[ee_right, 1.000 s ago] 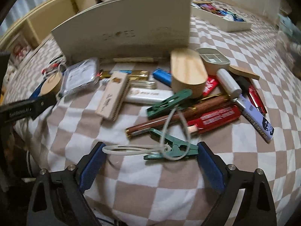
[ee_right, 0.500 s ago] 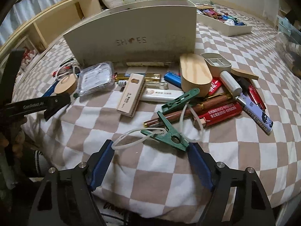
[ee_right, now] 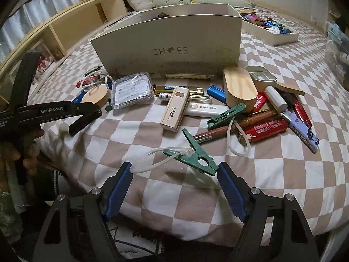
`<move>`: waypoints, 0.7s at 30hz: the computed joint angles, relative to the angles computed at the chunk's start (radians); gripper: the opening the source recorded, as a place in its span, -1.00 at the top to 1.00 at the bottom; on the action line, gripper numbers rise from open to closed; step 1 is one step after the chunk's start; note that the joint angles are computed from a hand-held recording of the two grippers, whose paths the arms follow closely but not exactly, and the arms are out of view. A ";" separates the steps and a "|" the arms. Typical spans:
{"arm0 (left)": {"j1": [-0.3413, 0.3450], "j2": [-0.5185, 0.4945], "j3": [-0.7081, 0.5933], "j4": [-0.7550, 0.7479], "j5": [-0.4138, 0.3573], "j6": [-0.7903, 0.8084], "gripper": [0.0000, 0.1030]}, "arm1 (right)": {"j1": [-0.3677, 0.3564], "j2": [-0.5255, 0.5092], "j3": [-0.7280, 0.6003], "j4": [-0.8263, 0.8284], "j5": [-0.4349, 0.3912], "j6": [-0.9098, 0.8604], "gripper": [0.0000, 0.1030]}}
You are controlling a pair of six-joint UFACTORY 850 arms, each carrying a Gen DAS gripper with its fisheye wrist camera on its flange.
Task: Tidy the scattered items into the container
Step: 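Lower the left tool onto the black cylindrical handle while the right tool reaches the green clothespin, then grasp the black handle with the left tool while the right tool grasps the green clothespin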
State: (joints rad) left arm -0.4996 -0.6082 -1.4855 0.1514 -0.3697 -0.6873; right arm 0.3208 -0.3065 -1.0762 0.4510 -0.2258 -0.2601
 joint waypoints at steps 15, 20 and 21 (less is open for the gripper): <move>0.018 0.025 0.044 -0.071 -0.009 0.028 -0.52 | -0.003 0.002 0.003 0.076 -0.007 -0.073 -0.54; -0.007 0.010 0.025 -0.061 -0.031 0.010 -0.48 | -0.008 0.000 0.005 0.136 -0.010 -0.126 -0.54; -0.014 0.008 0.021 -0.039 -0.042 0.003 -0.42 | -0.010 0.000 0.006 0.150 -0.012 -0.140 -0.54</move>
